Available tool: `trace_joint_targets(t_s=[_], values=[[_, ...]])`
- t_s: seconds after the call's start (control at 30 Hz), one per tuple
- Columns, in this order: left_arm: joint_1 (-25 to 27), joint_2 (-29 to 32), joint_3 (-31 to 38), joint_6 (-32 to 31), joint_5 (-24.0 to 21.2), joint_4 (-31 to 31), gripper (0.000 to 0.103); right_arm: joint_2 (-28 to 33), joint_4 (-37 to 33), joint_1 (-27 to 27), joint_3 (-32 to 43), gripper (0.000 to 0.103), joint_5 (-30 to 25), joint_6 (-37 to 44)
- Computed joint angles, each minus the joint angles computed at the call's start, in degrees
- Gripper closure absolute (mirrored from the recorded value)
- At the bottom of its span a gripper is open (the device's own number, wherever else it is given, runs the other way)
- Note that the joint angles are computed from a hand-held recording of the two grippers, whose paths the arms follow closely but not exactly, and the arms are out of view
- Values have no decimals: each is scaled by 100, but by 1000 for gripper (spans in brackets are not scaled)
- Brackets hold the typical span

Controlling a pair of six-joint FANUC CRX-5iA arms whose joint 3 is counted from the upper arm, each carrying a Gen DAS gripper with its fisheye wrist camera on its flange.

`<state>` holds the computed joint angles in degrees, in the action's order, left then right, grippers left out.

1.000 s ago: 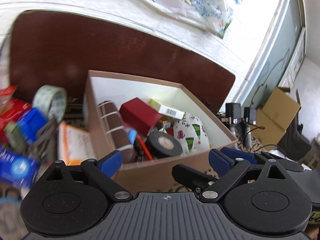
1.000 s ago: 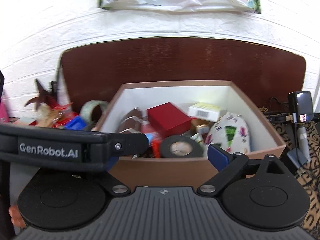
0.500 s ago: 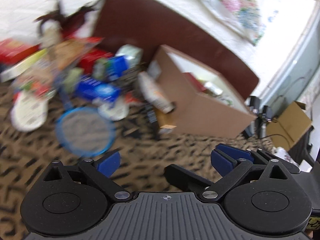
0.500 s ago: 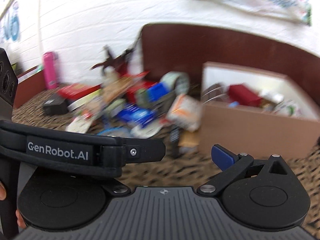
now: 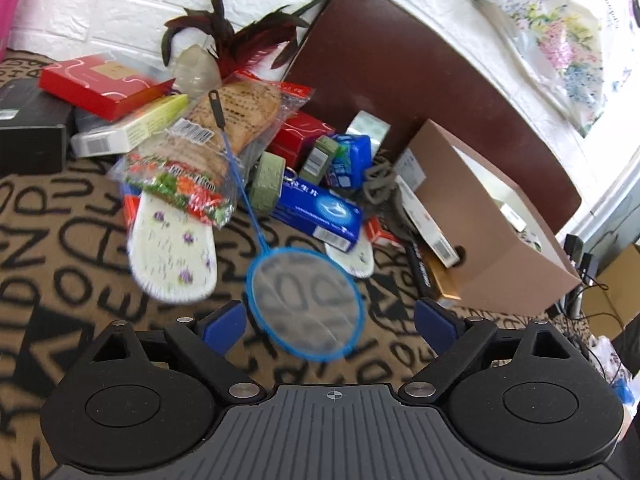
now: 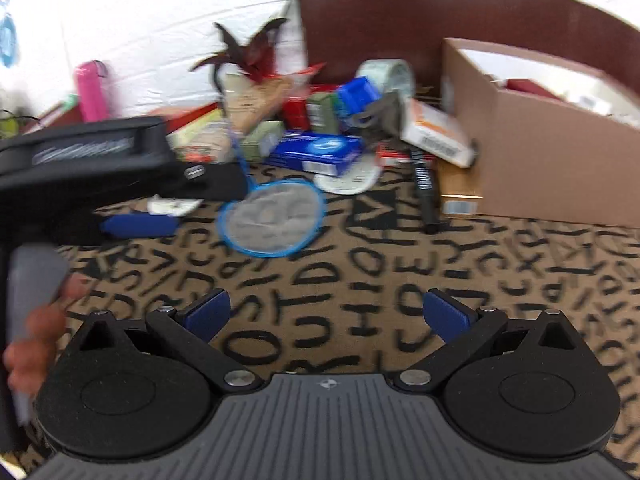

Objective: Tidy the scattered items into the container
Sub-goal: 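Move the left gripper back to the pile toward the blue fly swatter, then close the left gripper on the fly swatter handle and lift it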

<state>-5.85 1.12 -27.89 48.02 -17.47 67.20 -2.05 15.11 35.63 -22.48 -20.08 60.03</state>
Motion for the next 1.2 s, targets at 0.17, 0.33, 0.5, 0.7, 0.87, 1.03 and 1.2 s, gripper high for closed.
trace_joint_targets(t_s=[0.17,0.33,0.5,0.7,0.87,1.03,1.2], values=[[56,445,379,-131,-64,-16,14,363,-876,-116,450,9,-50,618],[222,853,763,123,-143,-266,22,650,-1556,-239,857,24,-102,1261],[322,1153,1026,92,-184,-95,30,932,-2254,-370,1321,37,-214,1935],[359,1418,1339,252,-149,-321,43,1176,-2051,-361,1435,52,69,1559],[477,1547,1678,1059,-325,-1332,80,1304,-1514,-321,1393,85,251,962],[437,1266,1303,893,-408,-994,81,1203,-2189,-505,1515,95,30,1378],[297,772,681,468,-602,-512,82,773,-1683,-582,976,97,205,1002]])
